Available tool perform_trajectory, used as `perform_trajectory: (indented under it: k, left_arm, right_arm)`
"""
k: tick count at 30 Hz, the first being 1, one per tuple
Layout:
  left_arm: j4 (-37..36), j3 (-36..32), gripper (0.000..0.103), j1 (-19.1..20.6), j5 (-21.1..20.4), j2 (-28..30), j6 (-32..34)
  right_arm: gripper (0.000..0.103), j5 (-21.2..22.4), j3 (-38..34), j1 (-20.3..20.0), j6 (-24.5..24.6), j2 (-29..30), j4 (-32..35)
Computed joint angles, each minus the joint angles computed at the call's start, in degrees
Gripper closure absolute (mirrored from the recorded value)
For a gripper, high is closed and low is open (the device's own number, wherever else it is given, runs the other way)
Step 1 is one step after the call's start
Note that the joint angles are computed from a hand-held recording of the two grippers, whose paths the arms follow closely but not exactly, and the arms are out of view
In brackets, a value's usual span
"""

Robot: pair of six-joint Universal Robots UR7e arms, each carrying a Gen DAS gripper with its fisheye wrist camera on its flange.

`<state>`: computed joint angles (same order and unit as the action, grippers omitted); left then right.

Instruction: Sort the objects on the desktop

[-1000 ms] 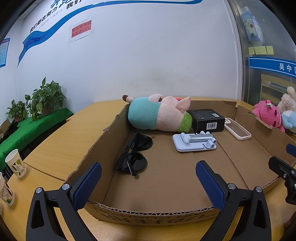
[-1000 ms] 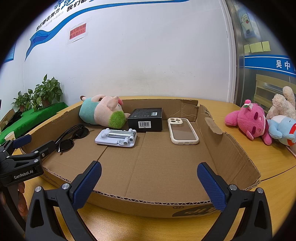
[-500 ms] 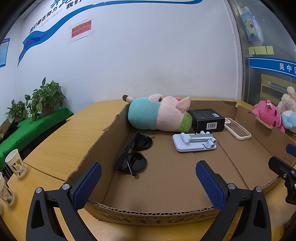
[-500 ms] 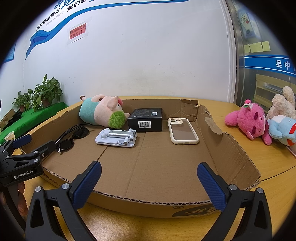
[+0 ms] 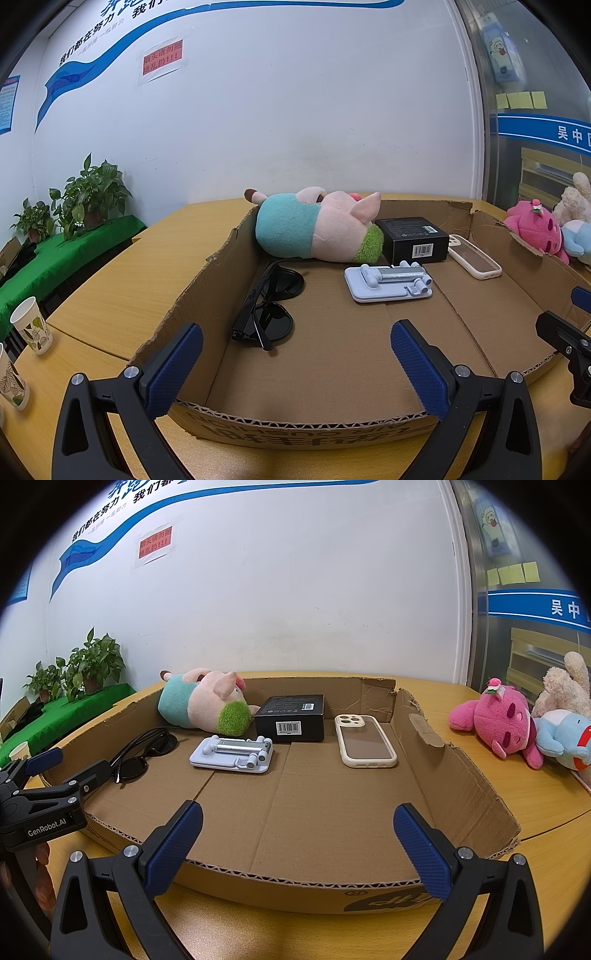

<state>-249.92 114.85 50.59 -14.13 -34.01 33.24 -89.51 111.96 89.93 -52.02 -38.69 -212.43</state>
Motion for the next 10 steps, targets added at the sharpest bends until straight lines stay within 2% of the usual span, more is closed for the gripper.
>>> perform_trajectory:
  k: [10]
  left_arm:
    - [0.11, 0.22, 0.000, -0.26, 0.11, -0.18, -0.14]
  right_arm:
    - [0.000, 0.02, -0.02, -0.02, 0.00, -0.03, 0.08]
